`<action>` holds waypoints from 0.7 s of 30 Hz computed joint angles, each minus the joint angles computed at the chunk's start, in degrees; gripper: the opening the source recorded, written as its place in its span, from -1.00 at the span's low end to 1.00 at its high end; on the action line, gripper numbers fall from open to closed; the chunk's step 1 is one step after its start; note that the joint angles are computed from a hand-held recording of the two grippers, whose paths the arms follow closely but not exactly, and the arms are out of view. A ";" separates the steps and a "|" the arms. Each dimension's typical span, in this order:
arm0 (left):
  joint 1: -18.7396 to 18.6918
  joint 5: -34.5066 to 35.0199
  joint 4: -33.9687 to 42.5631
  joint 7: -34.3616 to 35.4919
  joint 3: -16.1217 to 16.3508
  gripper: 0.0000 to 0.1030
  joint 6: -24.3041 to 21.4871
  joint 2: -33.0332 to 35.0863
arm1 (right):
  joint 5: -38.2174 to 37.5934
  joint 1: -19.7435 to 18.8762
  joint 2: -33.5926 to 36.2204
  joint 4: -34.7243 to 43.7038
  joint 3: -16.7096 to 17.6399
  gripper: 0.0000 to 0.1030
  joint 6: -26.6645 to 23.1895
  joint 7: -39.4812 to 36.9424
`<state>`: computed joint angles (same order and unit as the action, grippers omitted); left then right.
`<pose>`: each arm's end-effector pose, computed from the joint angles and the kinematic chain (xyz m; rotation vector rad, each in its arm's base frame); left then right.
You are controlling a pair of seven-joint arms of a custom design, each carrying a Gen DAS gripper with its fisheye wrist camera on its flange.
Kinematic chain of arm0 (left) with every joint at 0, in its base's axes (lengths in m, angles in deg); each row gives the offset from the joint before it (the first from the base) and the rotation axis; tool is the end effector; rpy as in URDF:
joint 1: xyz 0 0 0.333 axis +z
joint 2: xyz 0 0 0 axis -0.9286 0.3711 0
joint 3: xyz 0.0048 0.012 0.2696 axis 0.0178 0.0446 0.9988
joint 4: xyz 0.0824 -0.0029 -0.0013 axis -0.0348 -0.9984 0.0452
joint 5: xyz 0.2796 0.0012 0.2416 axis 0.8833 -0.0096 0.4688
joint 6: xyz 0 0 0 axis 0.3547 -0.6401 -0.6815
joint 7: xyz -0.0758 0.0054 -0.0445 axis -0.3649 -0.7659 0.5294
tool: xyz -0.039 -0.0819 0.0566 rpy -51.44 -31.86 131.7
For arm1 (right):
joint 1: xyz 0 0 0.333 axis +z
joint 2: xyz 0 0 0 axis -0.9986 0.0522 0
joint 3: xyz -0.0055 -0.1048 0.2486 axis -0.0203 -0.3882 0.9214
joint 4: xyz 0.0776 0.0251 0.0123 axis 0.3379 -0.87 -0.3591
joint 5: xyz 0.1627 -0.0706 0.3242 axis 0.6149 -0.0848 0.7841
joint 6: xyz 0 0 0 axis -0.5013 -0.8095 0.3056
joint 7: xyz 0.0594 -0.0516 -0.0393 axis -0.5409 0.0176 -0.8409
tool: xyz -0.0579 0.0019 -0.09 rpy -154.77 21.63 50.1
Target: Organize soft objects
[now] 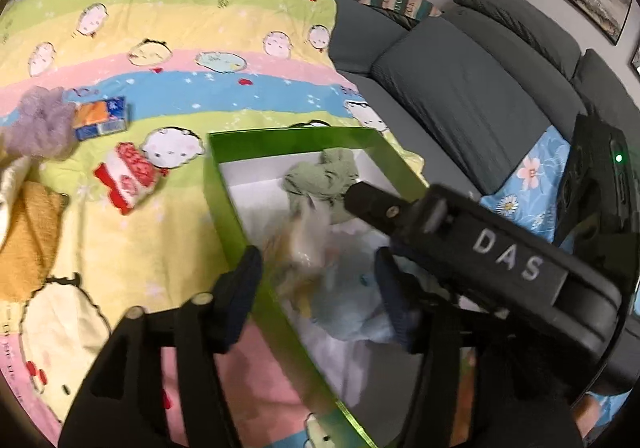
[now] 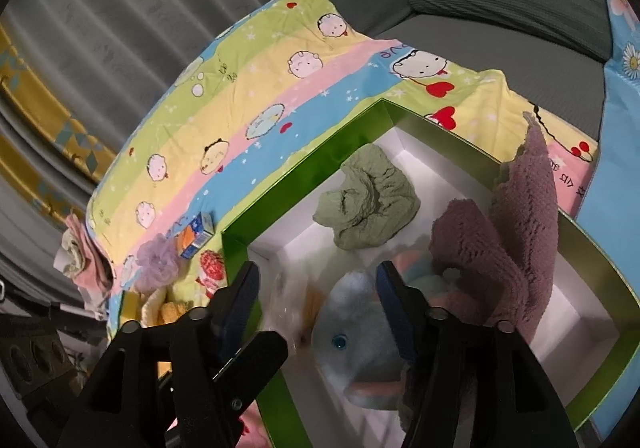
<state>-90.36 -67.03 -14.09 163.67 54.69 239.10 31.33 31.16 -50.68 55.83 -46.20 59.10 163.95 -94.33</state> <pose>0.6059 -0.3934 0.4620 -1.6124 2.3264 -1.2441 0.5889 0.3791 0.3859 -1.0865 1.9585 -0.1898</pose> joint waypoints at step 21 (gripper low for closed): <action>13.87 -27.08 -35.53 16.15 -2.34 0.72 14.71 -25.52 | -24.13 7.83 0.75 7.00 -5.64 0.99 -6.22 19.27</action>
